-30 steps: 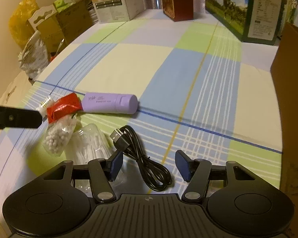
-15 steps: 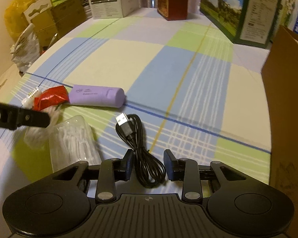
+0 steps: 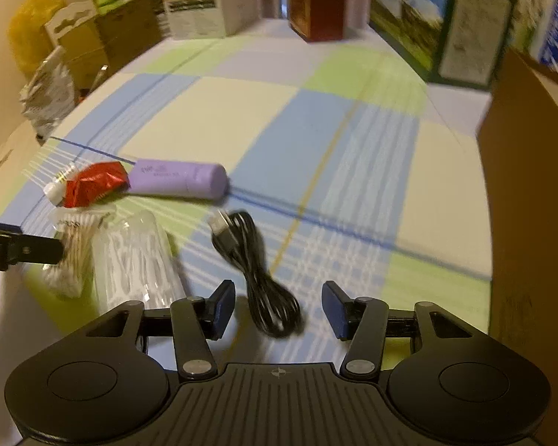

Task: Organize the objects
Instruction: 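Grasp the cotton swab bag with the left tool while the right tool grasps the black cable, then carry the swab bag and black cable into the cardboard box and release both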

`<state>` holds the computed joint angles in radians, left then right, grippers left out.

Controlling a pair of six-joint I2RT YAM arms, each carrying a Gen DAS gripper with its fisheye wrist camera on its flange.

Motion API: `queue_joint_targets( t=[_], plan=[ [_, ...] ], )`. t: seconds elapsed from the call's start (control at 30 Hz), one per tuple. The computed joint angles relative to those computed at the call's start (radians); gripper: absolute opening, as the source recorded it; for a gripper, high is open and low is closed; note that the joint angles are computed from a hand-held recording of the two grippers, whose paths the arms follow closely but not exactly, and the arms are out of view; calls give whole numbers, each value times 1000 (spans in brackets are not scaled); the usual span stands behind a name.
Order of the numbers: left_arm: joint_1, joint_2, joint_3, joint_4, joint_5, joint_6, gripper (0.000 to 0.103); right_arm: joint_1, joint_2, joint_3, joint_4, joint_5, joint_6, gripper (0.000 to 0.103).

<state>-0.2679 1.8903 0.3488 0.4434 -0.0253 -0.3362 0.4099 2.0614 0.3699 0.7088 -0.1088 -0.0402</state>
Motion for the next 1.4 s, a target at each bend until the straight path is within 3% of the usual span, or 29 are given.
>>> queue_joint_targets(
  t=[0.13,0.23,0.4,0.5,0.57,0.63,0.77,0.8,0.83,0.87,0.9,0.93,1.07,1.1,1.17,1.4],
  plan=[
    [-63,60,49,17,-42,-45,91,20,59,55,6,10,-38,46],
    [-83,107,77,28,-64,-44,83,20,88,59,33,14,-34,26],
    [-106,148,86,64,-107,1,74,18,73,7,71,41,12,14],
    [-104,141,60,96,-104,39,58,14,42,-50,86,41,46,14],
    [-96,125,34,114,-84,78,38,11,18,-91,89,24,64,14],
    [-87,103,11,109,-61,112,33,10,-15,-130,81,8,78,14],
    [-85,59,-33,91,-38,148,33,6,-28,-188,127,-12,98,18],
    [-85,55,-39,91,-42,147,33,-1,-18,-190,146,-15,95,26],
    [-81,54,-44,97,-42,146,37,3,-10,-184,153,-4,102,44],
    [-77,57,-42,99,-42,147,44,6,-8,-173,145,12,110,52],
    [-78,61,-36,97,-50,143,49,6,8,-167,161,20,115,54],
    [-80,69,-25,93,-59,138,54,1,22,-157,170,14,112,54],
    [-99,111,11,111,-91,129,54,25,68,-126,212,46,86,53],
    [-106,118,17,115,-99,125,54,35,86,-123,234,58,79,48],
    [-114,134,27,129,-108,115,54,70,114,-130,285,103,51,26],
    [-148,113,-9,146,-114,85,33,95,130,-177,341,97,67,24]
  ],
)
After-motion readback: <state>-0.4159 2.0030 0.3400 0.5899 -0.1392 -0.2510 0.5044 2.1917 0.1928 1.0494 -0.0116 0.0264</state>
